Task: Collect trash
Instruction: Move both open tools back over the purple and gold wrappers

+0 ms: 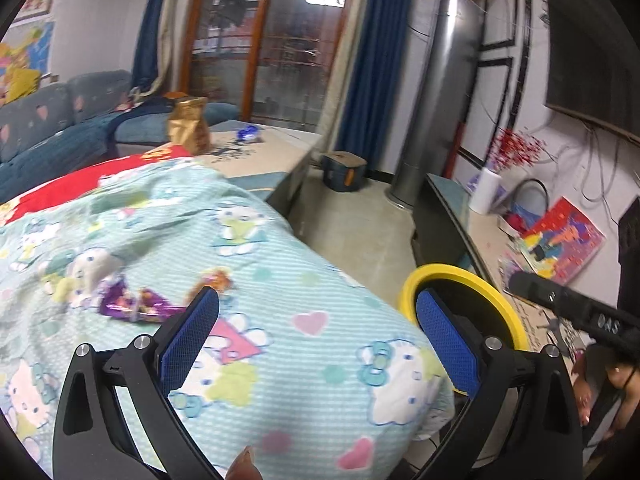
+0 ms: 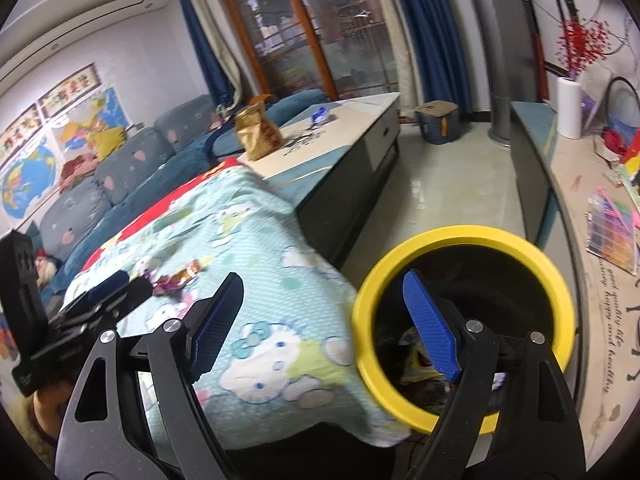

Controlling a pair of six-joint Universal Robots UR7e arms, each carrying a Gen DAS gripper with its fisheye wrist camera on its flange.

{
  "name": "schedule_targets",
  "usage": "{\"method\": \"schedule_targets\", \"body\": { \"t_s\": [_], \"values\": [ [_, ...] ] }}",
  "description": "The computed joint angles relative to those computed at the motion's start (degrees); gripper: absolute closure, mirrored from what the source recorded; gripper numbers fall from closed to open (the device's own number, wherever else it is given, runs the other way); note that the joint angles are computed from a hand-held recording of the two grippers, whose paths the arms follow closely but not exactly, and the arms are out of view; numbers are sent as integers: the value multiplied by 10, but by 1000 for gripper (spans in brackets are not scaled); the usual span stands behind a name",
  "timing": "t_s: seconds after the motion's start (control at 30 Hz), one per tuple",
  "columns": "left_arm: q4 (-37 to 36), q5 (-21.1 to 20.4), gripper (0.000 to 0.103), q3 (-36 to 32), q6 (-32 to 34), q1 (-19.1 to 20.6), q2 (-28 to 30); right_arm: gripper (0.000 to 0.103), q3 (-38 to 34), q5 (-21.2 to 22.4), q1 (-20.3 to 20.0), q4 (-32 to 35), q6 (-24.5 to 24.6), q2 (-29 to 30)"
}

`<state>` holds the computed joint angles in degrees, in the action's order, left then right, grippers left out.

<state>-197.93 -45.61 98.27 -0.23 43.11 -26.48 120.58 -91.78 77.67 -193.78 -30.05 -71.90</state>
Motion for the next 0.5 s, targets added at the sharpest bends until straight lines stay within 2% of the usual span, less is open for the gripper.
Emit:
{"method": "schedule_targets", "body": {
  "t_s": [0.5],
  "values": [
    [-42, 76, 7, 46, -31, 39, -54, 29, -16, -6, 51, 26, -14, 60]
  ]
}}
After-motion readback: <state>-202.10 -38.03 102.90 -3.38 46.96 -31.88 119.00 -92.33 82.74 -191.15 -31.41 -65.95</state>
